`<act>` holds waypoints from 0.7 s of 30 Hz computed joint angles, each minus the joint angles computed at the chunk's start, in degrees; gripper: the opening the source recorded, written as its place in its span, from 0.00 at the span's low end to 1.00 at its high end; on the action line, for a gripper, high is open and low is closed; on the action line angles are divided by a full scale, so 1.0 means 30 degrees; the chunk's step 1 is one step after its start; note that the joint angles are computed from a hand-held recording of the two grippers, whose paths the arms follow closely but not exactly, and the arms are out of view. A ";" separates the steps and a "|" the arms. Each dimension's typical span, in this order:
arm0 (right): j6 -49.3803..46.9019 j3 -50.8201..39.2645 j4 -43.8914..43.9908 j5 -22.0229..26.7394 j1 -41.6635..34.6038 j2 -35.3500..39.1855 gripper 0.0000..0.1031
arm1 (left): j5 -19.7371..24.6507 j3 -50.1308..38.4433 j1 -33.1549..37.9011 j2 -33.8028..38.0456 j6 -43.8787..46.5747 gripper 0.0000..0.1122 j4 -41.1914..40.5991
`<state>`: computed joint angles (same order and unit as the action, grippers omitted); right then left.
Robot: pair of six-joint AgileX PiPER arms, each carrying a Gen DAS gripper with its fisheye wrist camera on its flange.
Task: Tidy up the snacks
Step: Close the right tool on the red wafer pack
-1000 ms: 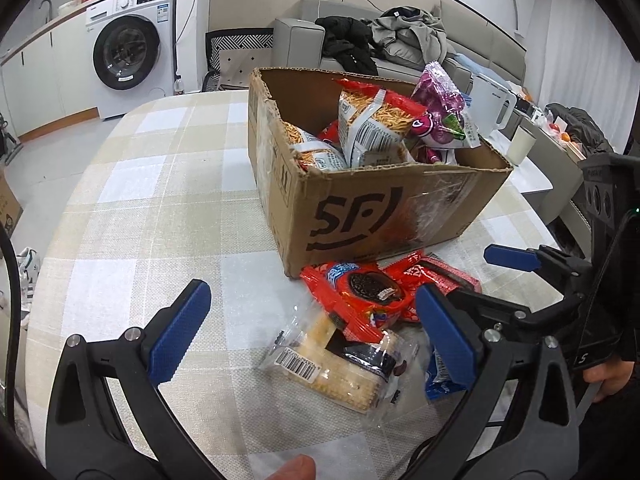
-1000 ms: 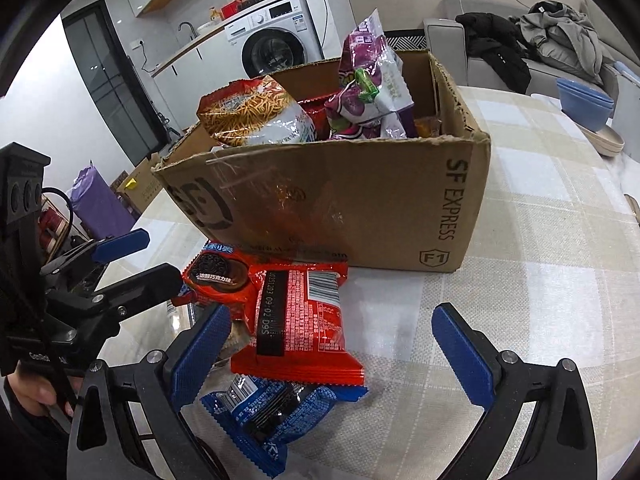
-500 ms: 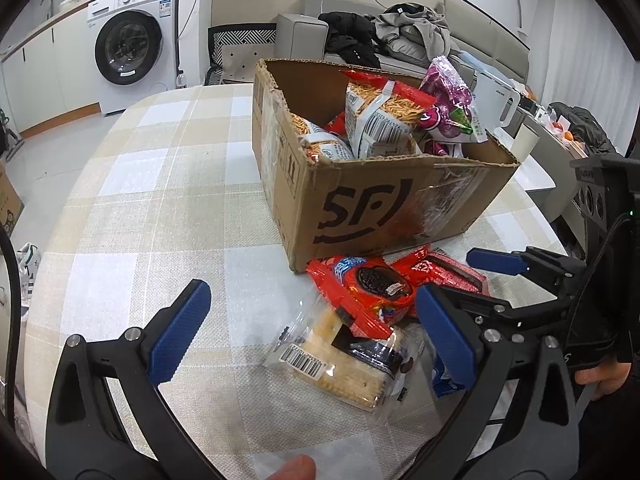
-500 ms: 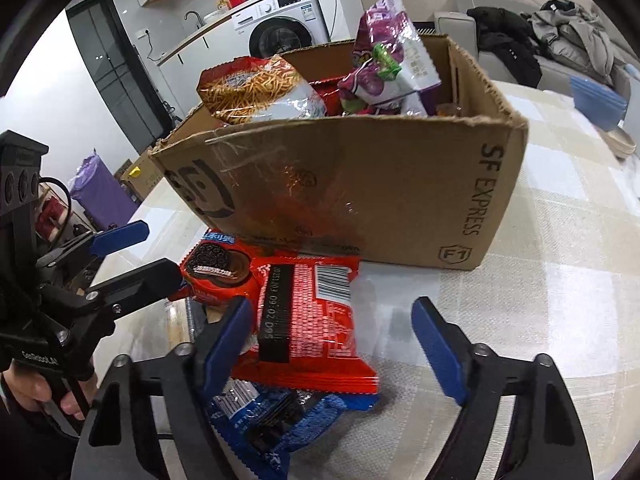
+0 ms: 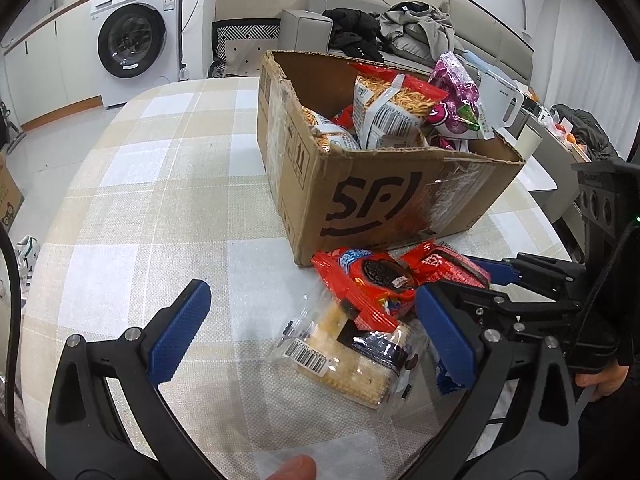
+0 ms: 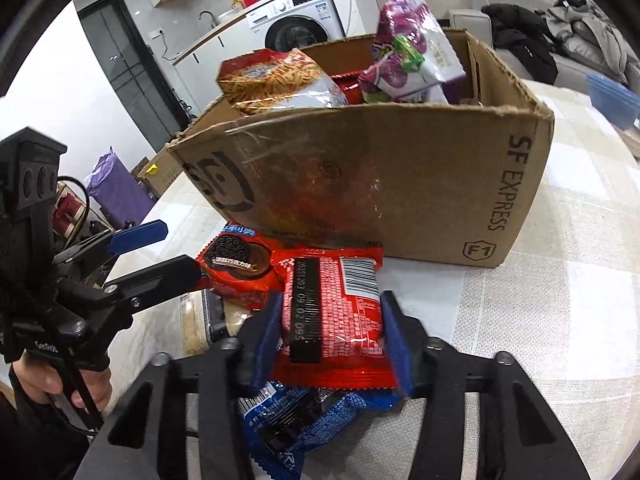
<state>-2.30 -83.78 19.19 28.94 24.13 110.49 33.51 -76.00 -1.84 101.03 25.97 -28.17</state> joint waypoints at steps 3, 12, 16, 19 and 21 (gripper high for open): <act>-0.0079 0.0260 -0.0077 -0.0480 0.0140 -0.0175 0.44 | 0.0021 -0.0029 0.0000 0.0024 0.0005 0.90 -0.0028; -0.0326 0.2551 0.0947 -0.2679 0.0277 -0.1615 0.44 | 0.0022 -0.0085 -0.0210 0.0266 0.0093 0.90 -0.0038; -0.0066 0.3971 0.1026 -0.3266 0.0180 -0.2795 0.44 | 0.0134 -0.0170 -0.0425 0.0352 0.0136 0.90 -0.0079; 0.0891 0.4326 0.0373 -0.3483 0.0215 -0.3159 0.44 | 0.0311 -0.0273 -0.0593 0.0452 0.0084 0.90 0.0044; 0.1032 0.4709 0.0310 -0.3595 0.0107 -0.3536 0.44 | 0.0358 -0.0284 -0.0685 0.0460 0.0157 0.90 0.0175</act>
